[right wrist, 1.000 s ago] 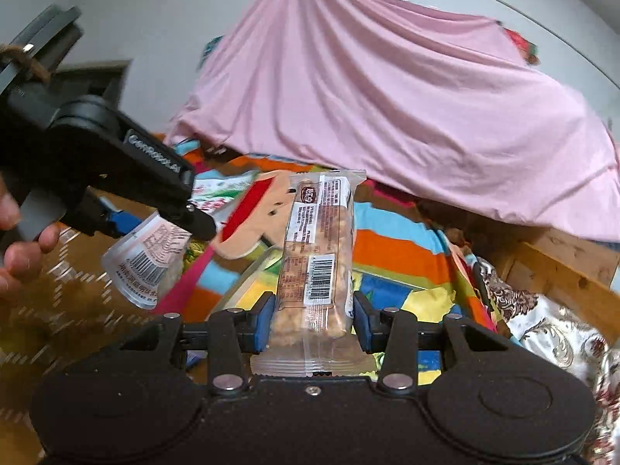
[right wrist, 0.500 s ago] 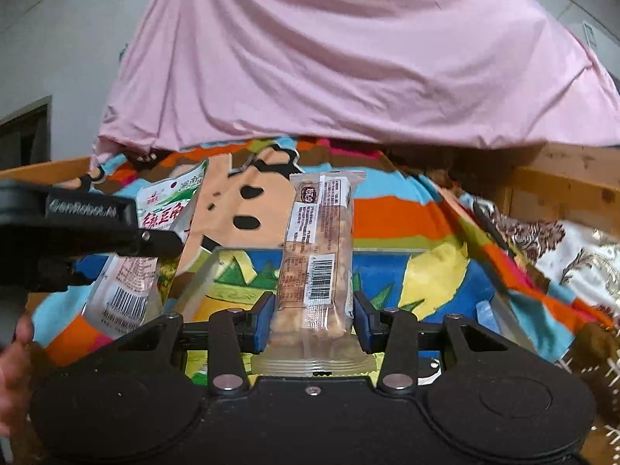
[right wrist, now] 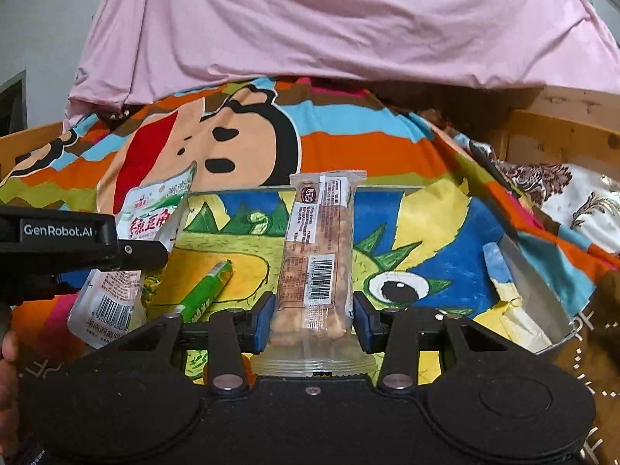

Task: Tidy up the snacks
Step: 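Carry the peanut bar with the right tool into the tray while the left tool drops the packet there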

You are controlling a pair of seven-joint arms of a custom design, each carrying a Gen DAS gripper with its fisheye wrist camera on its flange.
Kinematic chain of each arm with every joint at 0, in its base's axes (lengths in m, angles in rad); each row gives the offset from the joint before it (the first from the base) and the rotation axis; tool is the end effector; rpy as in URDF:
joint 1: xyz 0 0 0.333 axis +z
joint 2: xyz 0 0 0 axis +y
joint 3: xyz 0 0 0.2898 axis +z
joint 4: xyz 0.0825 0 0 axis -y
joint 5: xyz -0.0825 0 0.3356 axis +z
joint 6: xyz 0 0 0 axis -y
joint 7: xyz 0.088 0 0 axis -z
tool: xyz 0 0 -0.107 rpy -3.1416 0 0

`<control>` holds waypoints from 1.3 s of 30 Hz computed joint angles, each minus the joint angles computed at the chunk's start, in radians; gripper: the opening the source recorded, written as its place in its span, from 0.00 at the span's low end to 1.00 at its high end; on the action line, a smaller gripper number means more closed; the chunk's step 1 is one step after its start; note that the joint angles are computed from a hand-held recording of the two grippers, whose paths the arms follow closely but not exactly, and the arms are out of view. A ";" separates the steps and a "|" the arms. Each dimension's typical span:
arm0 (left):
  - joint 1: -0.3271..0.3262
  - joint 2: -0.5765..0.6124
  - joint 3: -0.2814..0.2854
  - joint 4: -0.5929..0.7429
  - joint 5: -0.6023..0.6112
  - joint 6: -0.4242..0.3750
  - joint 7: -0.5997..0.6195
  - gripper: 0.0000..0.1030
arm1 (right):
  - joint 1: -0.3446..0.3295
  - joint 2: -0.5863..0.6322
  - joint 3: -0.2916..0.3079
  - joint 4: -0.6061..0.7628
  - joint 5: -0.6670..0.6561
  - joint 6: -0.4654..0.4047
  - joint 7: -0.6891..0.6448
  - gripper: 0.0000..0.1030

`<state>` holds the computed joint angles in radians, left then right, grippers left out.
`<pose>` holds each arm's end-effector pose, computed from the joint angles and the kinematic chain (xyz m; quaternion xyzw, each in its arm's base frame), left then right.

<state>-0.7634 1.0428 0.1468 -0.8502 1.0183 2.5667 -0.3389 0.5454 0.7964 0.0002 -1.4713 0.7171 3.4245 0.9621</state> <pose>0.5843 -0.5009 0.3458 -0.7302 0.4494 -0.4511 0.2476 0.6292 0.2940 0.3405 -0.6977 0.4906 -0.3032 0.4249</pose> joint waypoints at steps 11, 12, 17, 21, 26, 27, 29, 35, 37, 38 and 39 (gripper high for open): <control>0.035 0.077 -0.051 0.113 -0.151 -0.024 0.179 0.54 | 0.089 0.018 -0.147 0.020 -0.040 -0.113 0.113 0.43; 0.033 0.084 -0.046 0.124 -0.159 -0.028 0.189 0.55 | 0.095 0.020 -0.156 0.020 -0.050 -0.118 0.126 0.43; 0.025 0.085 -0.029 0.122 -0.174 -0.023 0.192 0.58 | 0.113 0.024 -0.191 0.018 -0.090 -0.138 0.185 0.44; 0.026 0.077 -0.021 0.103 -0.171 0.008 0.177 0.63 | 0.101 0.019 -0.179 0.012 -0.118 -0.128 0.209 0.47; 0.028 0.043 -0.013 0.040 -0.151 0.065 0.110 0.71 | 0.099 0.007 -0.169 -0.005 -0.114 -0.096 0.207 0.59; 0.024 0.032 -0.009 0.026 -0.143 0.068 0.092 0.72 | 0.105 0.002 -0.176 -0.010 -0.105 -0.091 0.211 0.60; 0.014 0.014 -0.002 0.009 -0.123 0.058 0.075 0.77 | 0.101 -0.016 -0.166 -0.029 -0.088 -0.062 0.208 0.67; -0.019 -0.068 0.006 -0.072 -0.043 0.021 0.004 0.85 | 0.020 -0.102 -0.041 -0.114 -0.047 0.075 0.147 0.83; -0.036 -0.095 0.004 -0.088 -0.012 -0.018 -0.008 0.89 | -0.021 -0.139 0.016 -0.152 -0.050 0.123 0.135 0.86; -0.043 -0.106 0.001 -0.092 0.002 -0.038 -0.007 0.90 | -0.064 -0.155 0.069 -0.176 -0.078 0.161 0.140 0.88; -0.052 -0.119 0.001 -0.098 0.023 -0.055 -0.006 0.93 | -0.094 -0.175 0.105 -0.202 -0.093 0.185 0.140 0.89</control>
